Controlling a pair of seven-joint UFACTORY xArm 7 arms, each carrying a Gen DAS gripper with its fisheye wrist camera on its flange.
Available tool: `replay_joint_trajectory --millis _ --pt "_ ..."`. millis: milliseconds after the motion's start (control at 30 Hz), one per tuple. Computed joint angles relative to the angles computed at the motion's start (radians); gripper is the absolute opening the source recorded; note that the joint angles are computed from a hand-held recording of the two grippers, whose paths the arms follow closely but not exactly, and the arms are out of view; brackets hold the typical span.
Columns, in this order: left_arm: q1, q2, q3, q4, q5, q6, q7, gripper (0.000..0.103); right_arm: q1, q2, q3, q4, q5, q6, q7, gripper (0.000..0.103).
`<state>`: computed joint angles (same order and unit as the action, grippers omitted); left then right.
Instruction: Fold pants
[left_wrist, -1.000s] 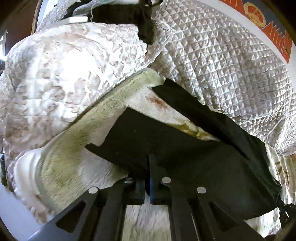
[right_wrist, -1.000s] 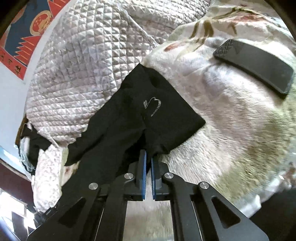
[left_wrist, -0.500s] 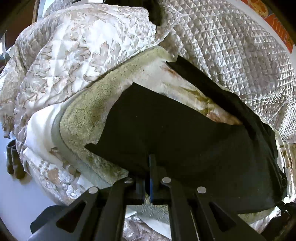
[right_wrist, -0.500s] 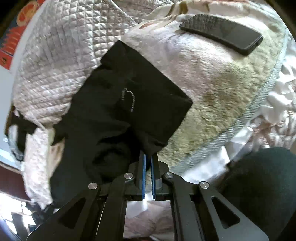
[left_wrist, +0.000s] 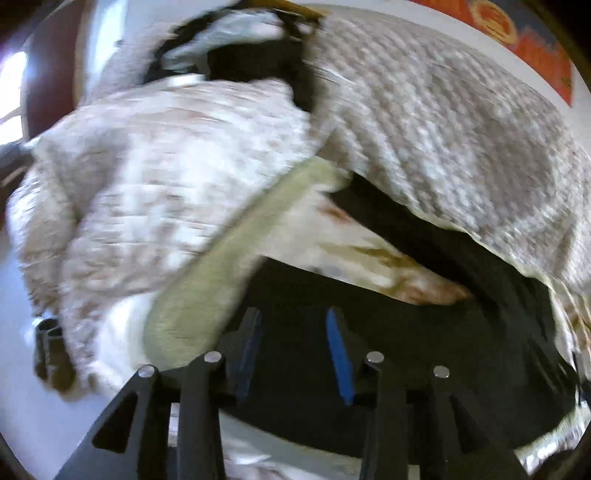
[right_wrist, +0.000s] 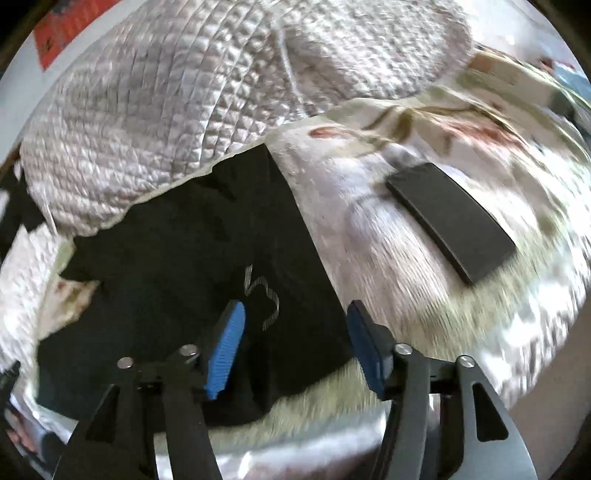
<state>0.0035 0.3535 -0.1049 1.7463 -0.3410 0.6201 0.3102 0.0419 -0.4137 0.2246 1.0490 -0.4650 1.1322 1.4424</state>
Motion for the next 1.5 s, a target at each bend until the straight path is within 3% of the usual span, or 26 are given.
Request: replay_joint_trajectory --millis 133,200,267,367,500,567,633,733,867,1000,1067,1133,1267,1367,1500 --pt "-0.013 0.029 -0.044 0.035 -0.036 0.094 0.071 0.040 0.007 0.063 -0.129 -0.038 0.130 -0.147 -0.198 0.059" --pt "-0.030 0.039 -0.051 0.047 -0.042 0.132 0.081 0.040 -0.009 0.082 -0.145 -0.047 0.172 -0.188 -0.235 0.058" --pt "-0.049 0.046 -0.051 0.050 -0.037 0.151 0.090 0.040 -0.011 0.094 -0.130 -0.031 0.113 -0.199 -0.246 0.006" --pt "-0.073 0.064 -0.043 0.064 -0.018 0.167 0.086 0.040 -0.022 0.126 -0.089 0.019 0.066 -0.155 -0.291 0.004" --pt "-0.089 0.101 -0.035 0.103 0.008 0.177 0.069 0.040 -0.034 0.071 -0.089 -0.024 0.025 -0.143 -0.286 0.004" --pt "-0.093 0.111 -0.033 0.104 0.018 0.168 0.070 0.040 -0.048 0.029 -0.132 -0.094 0.082 -0.222 -0.277 0.004" --pt "-0.095 0.125 -0.032 0.114 0.031 0.167 0.068 0.040 -0.065 0.052 -0.125 -0.084 0.093 -0.221 -0.281 0.005" --pt "-0.081 0.133 -0.040 0.128 0.019 0.171 0.083 0.040 -0.051 0.126 -0.106 0.011 0.101 -0.110 -0.356 0.016" --pt "-0.069 0.125 -0.030 0.124 0.020 0.121 0.077 0.040 -0.039 0.119 -0.060 0.084 0.004 0.027 -0.274 0.027" --pt "-0.073 0.174 0.008 0.177 0.079 0.117 0.015 0.040 -0.003 0.088 -0.037 0.094 -0.022 -0.008 -0.228 0.027" --pt "-0.057 0.194 0.003 0.191 0.084 0.113 0.015 0.040 0.028 0.114 -0.056 0.093 0.049 -0.040 -0.288 0.027" --pt "-0.052 0.201 0.001 0.207 0.096 0.116 0.012 0.040 0.042 0.150 -0.069 0.097 0.118 0.012 -0.318 0.027" --pt "-0.043 0.190 -0.003 0.219 0.100 0.131 -0.011 0.040 0.037 0.146 -0.053 0.113 0.072 0.000 -0.236 0.028" --pt "-0.038 0.148 -0.015 0.175 0.087 0.131 -0.002 0.040 0.054 0.166 -0.040 0.154 0.035 -0.025 -0.241 0.029" --pt "-0.033 0.067 -0.039 0.062 0.044 0.110 0.057 0.041 0.095 0.223 -0.024 0.188 0.009 -0.096 -0.257 0.050"
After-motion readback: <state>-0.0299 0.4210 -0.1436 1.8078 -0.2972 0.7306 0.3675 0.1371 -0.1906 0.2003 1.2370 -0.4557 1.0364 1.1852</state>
